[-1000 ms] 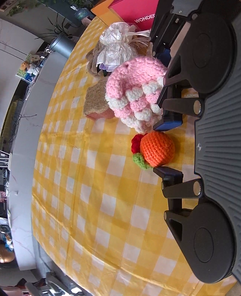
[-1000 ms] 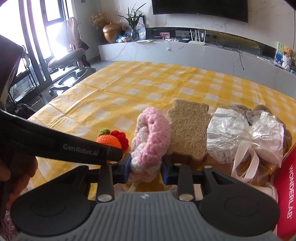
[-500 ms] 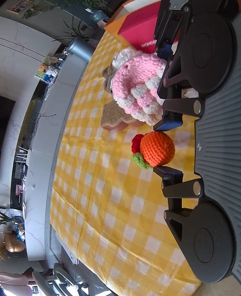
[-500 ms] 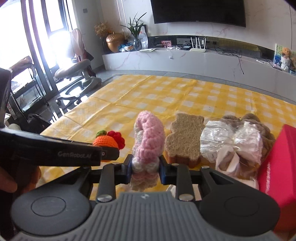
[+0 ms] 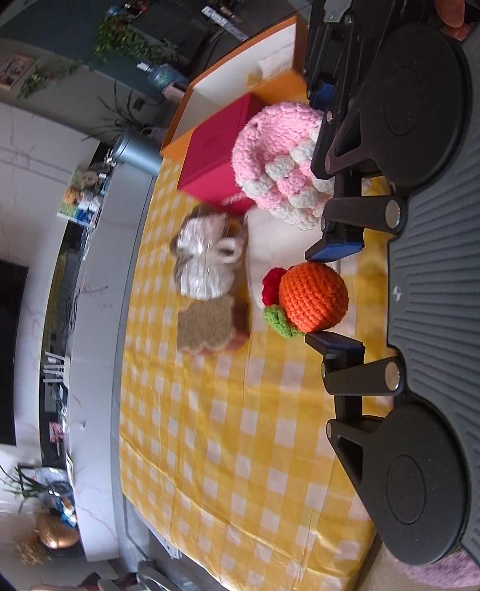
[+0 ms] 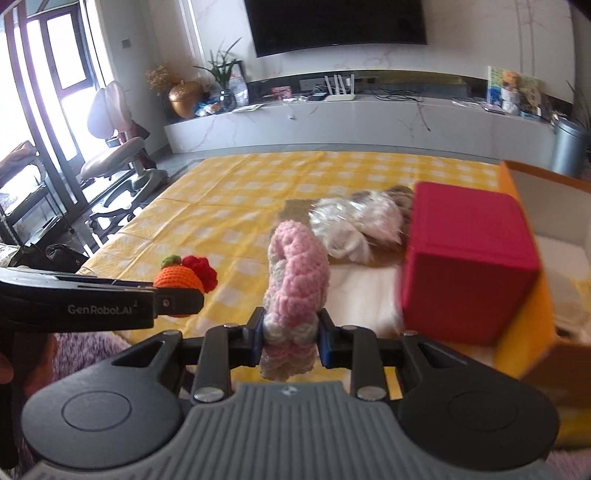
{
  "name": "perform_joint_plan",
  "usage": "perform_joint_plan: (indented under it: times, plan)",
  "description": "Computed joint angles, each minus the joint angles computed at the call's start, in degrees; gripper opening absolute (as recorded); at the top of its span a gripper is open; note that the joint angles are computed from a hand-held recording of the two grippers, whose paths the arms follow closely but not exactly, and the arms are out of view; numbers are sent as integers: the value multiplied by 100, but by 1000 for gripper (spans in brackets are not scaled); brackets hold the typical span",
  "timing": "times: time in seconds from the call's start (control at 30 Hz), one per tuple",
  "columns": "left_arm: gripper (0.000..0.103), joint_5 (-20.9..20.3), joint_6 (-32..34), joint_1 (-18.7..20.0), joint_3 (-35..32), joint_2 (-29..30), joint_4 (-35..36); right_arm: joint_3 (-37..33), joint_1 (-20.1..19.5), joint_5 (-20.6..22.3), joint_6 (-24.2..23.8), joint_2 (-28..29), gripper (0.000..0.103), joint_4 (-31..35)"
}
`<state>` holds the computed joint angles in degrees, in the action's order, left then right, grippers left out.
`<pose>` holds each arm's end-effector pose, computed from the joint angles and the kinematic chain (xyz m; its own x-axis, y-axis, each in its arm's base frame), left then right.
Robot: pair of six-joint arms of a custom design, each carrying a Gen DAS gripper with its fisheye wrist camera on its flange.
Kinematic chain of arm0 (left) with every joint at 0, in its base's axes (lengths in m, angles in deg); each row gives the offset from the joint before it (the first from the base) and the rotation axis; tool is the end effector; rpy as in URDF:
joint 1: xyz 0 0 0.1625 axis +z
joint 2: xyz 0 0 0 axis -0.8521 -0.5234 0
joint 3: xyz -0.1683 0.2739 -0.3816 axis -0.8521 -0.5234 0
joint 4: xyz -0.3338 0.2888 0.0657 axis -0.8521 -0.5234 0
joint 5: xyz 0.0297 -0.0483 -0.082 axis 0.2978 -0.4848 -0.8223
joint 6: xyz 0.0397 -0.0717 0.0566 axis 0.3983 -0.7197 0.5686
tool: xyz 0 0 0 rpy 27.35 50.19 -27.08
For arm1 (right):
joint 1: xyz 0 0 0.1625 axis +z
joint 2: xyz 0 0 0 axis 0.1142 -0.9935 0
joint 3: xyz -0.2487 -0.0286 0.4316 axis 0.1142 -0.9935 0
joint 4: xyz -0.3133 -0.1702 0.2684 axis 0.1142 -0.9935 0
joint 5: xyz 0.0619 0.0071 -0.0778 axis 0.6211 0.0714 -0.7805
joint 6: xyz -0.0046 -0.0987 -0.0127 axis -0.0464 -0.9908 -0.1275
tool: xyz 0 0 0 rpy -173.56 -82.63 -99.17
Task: Organize soft objects
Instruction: 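Lift both knitted items and carry them over the cardboard box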
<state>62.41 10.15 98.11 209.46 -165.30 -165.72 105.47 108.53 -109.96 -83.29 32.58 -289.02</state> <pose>-0.0351 -0.3191 0.3190 -0.7850 -0.3751 -0.4930 0.1743 0.6300 -0.7568 0.3226 -0.4082 -0.0827 -0.5921 -0.7454 0.3062 -0.8053 0.5331 -0.2594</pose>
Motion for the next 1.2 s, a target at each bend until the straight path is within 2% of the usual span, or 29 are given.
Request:
perform_joint_plan:
  times: [0.2, 0.47, 0.7, 0.83, 0.97, 1.2]
  plan:
    - [46, -32, -421, -661, -5, 319, 381, 703, -267, -102, 37, -351, 27, -754]
    - [46, -164, 295, -970, 79, 1164, -930, 1307, -570, 33, 21, -769, 27, -1572]
    - [46, -484, 1998, -669, -9, 2314, -3436, 1557, -810, -73, -57, -1076, 27, -1992]
    - [46, -778, 2983, -422, -254, 2988, -4495, 1575, -890, -212, -271, -1283, 27, -2113]
    - [46, -1024, 3881, -168, -562, 3516, -5127, 1479, -972, -280, -481, -1488, 27, -1999]
    - [46, -1290, 5056, 186, -1101, 4086, -5507, 1066, -1059, -388, -968, -1624, 27, -1597]
